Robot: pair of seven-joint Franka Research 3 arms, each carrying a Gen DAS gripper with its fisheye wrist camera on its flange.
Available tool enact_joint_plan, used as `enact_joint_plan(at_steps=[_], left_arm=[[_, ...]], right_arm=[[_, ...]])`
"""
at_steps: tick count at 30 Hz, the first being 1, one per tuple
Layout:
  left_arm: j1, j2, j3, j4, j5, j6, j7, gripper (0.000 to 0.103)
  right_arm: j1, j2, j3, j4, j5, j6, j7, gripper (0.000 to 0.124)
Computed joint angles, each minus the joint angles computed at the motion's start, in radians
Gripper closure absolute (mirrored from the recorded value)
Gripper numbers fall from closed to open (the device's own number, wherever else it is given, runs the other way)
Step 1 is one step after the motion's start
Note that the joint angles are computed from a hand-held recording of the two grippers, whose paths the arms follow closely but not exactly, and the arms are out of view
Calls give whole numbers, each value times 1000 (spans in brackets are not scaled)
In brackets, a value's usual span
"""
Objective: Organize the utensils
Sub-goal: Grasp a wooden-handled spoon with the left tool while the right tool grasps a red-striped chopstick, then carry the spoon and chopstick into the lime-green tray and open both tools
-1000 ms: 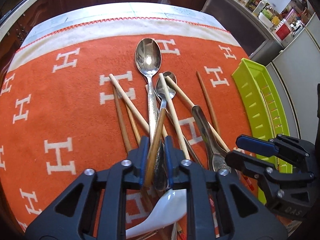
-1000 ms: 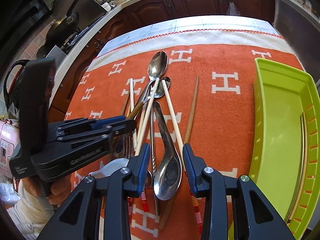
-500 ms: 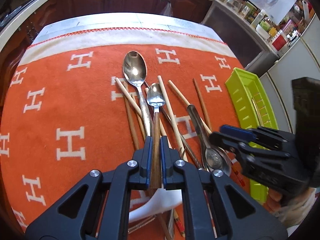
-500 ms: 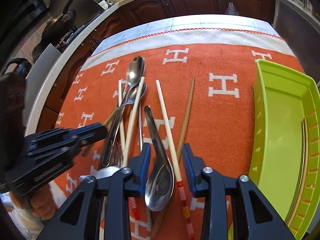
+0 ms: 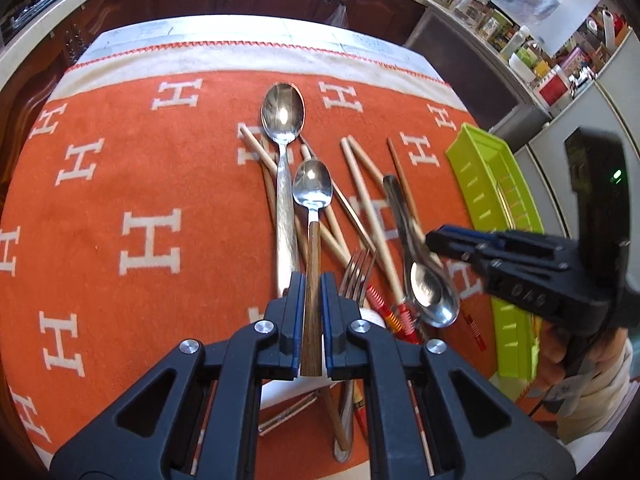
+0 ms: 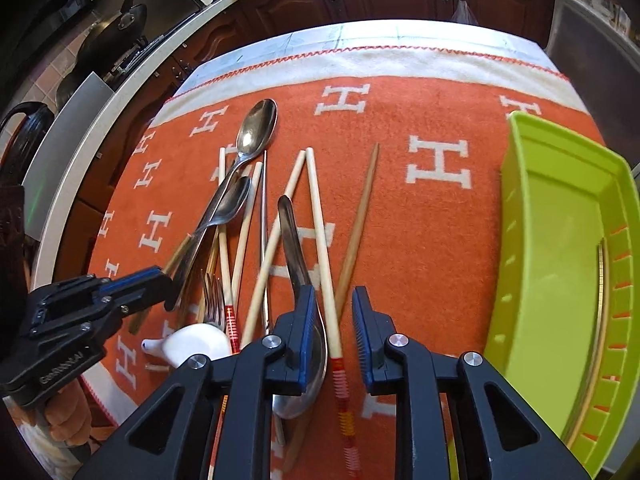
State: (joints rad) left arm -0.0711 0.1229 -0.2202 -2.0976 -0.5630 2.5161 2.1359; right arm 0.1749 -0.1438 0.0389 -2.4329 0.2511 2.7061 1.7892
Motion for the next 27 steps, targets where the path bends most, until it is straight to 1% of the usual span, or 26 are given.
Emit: enact_joint_plan(at_steps=[4, 9, 16, 18, 19, 21, 23, 27], left_arm=[[-4, 4, 6, -10, 53, -1, -24, 97], [5, 16, 5, 1, 64, -14, -37, 97], [7, 51, -4, 42, 104, -33, -84, 97], [4, 63, -7, 56, 123, -33, -97, 97], [4, 68, -9, 62, 132, -35, -104, 97], [0, 86, -12, 83, 156, -41, -128, 97], [-2, 104, -18, 102, 174, -47, -140, 97], [-11, 123, -22, 115, 236, -18, -192, 97]], right_arm=[[-14, -11, 15, 1, -79, -25, 54, 104], [-13, -8, 12, 2, -103, -43, 62, 104], [1, 10, 1, 7, -60, -44, 9, 104], [4, 18, -2, 10, -39, -49, -4, 107], [3, 18, 1, 7, -47, -37, -1, 108], [12, 17, -7, 4, -1, -34, -39, 116], [11, 15, -3, -1, 2, -26, -38, 116], [11, 11, 2, -12, -3, -9, -22, 117]])
